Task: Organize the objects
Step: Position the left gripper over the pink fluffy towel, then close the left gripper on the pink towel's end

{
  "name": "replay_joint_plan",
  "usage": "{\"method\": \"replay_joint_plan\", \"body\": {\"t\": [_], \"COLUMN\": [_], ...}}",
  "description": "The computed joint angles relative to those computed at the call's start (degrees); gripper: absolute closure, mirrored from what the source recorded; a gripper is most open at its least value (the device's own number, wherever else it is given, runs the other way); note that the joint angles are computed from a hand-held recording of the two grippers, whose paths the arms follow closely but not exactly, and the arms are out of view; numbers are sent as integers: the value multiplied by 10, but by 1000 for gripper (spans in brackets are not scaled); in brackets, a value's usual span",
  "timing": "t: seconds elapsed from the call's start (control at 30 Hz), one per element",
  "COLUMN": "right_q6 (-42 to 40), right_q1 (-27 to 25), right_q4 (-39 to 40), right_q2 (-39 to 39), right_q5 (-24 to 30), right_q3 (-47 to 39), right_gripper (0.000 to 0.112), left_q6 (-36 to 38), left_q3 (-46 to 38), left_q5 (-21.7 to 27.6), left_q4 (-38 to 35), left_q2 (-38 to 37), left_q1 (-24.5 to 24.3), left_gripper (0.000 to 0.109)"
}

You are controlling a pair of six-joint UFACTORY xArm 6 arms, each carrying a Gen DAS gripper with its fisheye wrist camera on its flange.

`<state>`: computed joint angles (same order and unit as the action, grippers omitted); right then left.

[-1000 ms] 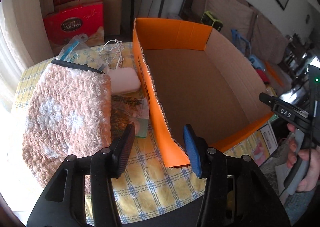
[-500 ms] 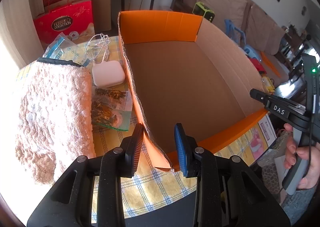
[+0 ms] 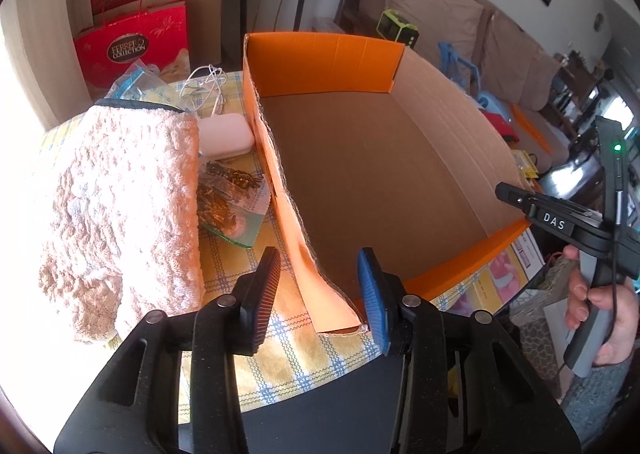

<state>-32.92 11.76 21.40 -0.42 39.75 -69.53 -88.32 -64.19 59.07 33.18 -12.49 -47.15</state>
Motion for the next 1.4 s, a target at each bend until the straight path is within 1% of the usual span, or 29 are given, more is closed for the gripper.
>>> {"method": "replay_joint_plan", "body": {"t": [0.07,0.13,0.2,0.3,0.33,0.47,0.53,0.57,0.63,0.7,0.8,0.93,1.03,1.13,1.27,1.33,1.4], "right_q6": [-12,-25,-35,-41,-42,-45,-44,-43,-43,-43,-44,-42,-42,-41,-43,-41,-43], "right_q1": [-2,-5,-9,-12,-11,-9,-8,-8,-8,-8,-8,-7,-7,-7,-7,-6,-6], "right_q4": [13,24,36,42,43,43,44,44,44,44,45,43,41,42,42,42,44], "right_q2": [3,6,12,15,13,7,6,6,6,6,6,5,5,5,6,5,5], "right_q5": [0,6,18,24,23,11,10,10,9,9,10,8,8,8,8,8,7], "right_q3": [-2,-7,-15,-19,-17,-7,-6,-6,-6,-6,-6,-5,-5,-4,-5,-4,-3], "right_gripper": [80,80,81,83,83,83,83,83,83,83,82,82,82,82,81,81,81], "left_q6": [-15,-26,-44,-70,-82,-139,-154,-159,-166,-170,-171,-151,-121,-89,-66,-56,-49], "left_q3": [12,28,41,61,76,146,176,190,212,230,245,234,213,188,170,159,151], "left_q5": [14,30,64,137,152,185,192,190,182,168,136,103,78,62,42,42,43], "left_q4": [18,32,47,61,59,46,38,35,30,25,24,28,30,26,13,6,0], "left_q2": [-21,-47,-71,-102,-117,-185,-210,-221,-238,-250,-253,-224,-191,-151,-118,-102,-91], "left_q1": [-9,-17,-27,-36,-34,-19,-11,-9,-4,0,2,2,10,19,28,32,34], "left_gripper": [53,53,44,42,42,41,36,34,33,29,28,27,27,27,28,33,46]}}
